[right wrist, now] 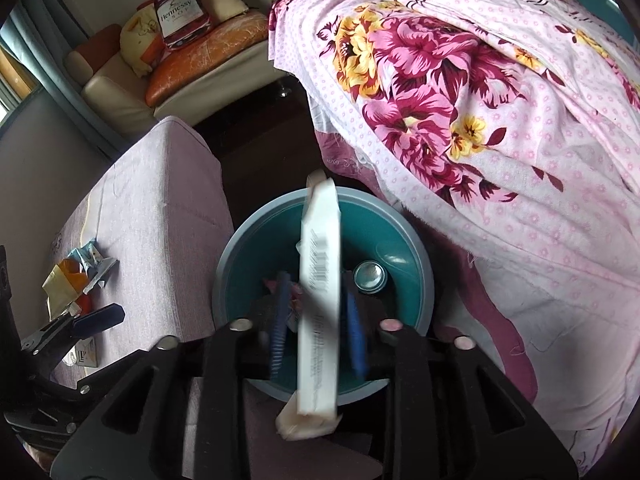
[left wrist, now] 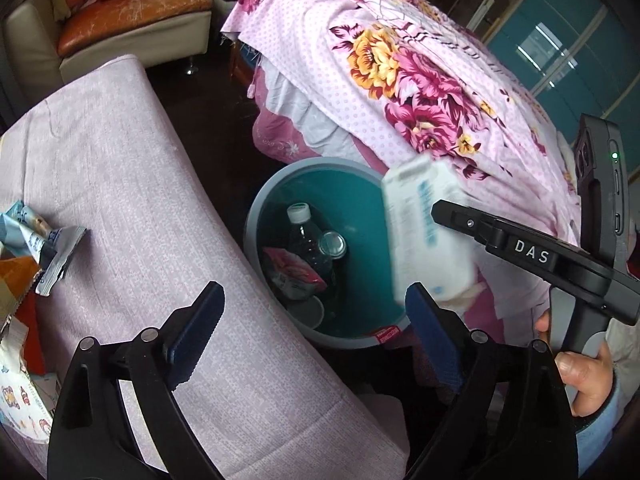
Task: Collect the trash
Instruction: 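Open both tools over the teal bin to drop wrapper and box, then move both tools back over the trash pile on the table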
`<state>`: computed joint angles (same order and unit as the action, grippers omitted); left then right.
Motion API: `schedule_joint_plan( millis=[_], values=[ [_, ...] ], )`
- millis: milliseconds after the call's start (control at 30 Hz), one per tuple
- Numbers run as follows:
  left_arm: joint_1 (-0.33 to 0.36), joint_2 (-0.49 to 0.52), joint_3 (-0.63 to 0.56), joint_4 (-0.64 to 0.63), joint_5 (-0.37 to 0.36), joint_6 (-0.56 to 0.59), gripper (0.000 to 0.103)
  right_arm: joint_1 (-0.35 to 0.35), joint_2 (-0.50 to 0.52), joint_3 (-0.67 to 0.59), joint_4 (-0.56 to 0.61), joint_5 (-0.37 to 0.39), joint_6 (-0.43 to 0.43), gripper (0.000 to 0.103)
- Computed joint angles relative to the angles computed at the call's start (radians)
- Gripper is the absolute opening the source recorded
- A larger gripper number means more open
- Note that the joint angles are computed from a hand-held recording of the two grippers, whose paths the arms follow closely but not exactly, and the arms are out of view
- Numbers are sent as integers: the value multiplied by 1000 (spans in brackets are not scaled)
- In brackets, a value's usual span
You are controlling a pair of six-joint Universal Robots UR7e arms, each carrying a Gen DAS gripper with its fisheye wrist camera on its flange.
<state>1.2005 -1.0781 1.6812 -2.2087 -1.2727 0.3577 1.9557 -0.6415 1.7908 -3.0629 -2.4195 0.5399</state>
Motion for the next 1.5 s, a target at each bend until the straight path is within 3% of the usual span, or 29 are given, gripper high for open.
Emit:
schedule_joint_plan(
  millis=[33,67,200,800,1500],
  values=[
    [2,-2,-1,3,1,-2,92,4,2,-5,8,-10,7,52],
    [5,-6,-2,9,0,-6,92,7,4,-7,8,-17,5,60],
    [15,-22,1,25,-2,-11,92,19,4,-18,46,-23,28,74],
    [77,-130,9,55,-13,-9,92,102,64,-137,234,-22,85,76],
    [235,-199,-123,61,-32,27,92,178,283,-498,488,47,29,77]
  ],
)
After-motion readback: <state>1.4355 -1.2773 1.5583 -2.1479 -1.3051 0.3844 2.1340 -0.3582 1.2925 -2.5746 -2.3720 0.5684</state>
